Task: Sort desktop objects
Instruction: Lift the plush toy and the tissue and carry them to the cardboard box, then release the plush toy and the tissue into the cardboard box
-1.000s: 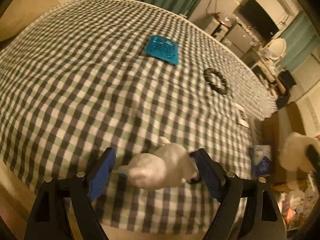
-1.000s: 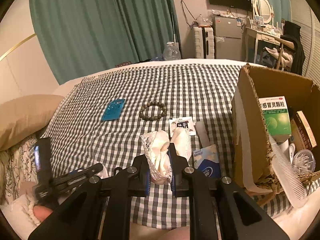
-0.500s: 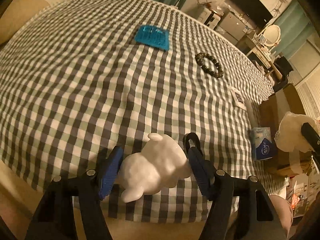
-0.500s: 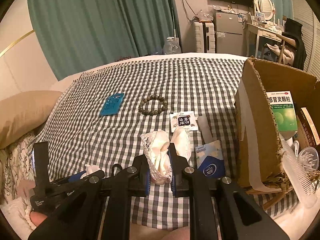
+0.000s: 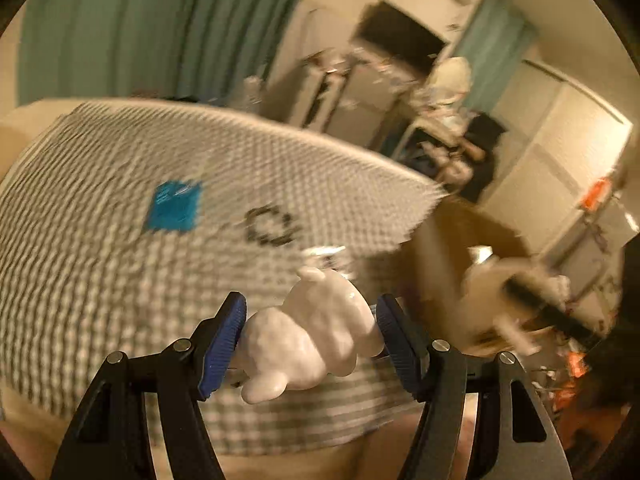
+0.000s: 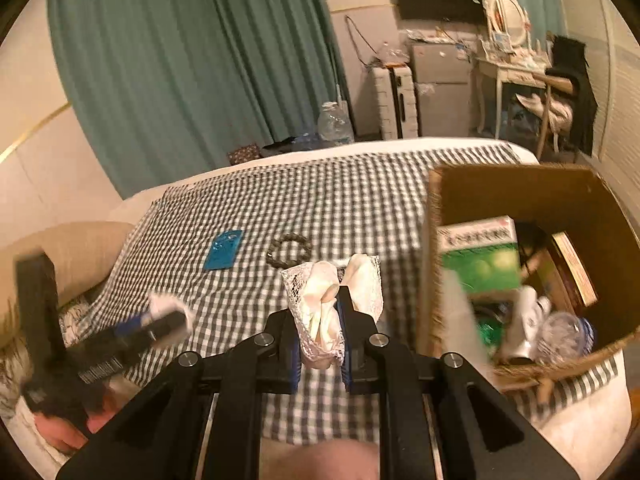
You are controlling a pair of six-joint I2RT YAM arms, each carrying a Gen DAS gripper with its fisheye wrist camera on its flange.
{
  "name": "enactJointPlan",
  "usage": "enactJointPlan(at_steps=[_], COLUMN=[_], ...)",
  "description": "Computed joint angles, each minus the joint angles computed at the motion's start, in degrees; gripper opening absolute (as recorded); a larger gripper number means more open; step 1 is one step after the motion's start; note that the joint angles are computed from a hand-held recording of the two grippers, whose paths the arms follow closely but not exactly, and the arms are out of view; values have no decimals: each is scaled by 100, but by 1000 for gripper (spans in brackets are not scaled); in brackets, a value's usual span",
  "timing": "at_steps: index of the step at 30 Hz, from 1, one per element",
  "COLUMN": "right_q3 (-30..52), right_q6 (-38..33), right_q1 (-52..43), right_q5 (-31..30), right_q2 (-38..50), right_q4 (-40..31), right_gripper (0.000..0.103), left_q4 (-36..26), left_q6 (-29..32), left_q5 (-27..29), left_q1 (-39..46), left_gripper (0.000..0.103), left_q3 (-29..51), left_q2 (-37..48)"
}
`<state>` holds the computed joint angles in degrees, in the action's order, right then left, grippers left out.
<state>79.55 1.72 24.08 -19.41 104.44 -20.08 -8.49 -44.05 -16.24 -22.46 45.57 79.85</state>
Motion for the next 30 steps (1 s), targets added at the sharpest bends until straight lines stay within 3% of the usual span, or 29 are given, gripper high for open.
enactJointPlan(at_steps=[8, 14, 21, 28, 30], right_q3=[-523, -772, 74, 1621, 1797], right_q6=[-782, -1083, -1033, -961, -803], right_q1=[-738, -962, -1390, -1762, -1888], right_q5=[-1019, -754, -177, 314, 243], right_q2=[-465, -495, 123, 1322, 1491], right_q4=[-511, -299, -215, -447, -464], right_gripper=[14, 16, 16, 16, 34], left_q4=[-90, -358, -804, -1495, -1792], left_q6=[175, 265, 589, 725, 816], left_q5=[138, 336, 556, 928, 966], left_q1=[-535, -690, -789, -815, -844], left_gripper=[69, 69, 69, 69, 69], left_q3=[1466, 2667, 4256, 6341, 6976], left_q2=[1074, 2096, 3199, 4683, 5113])
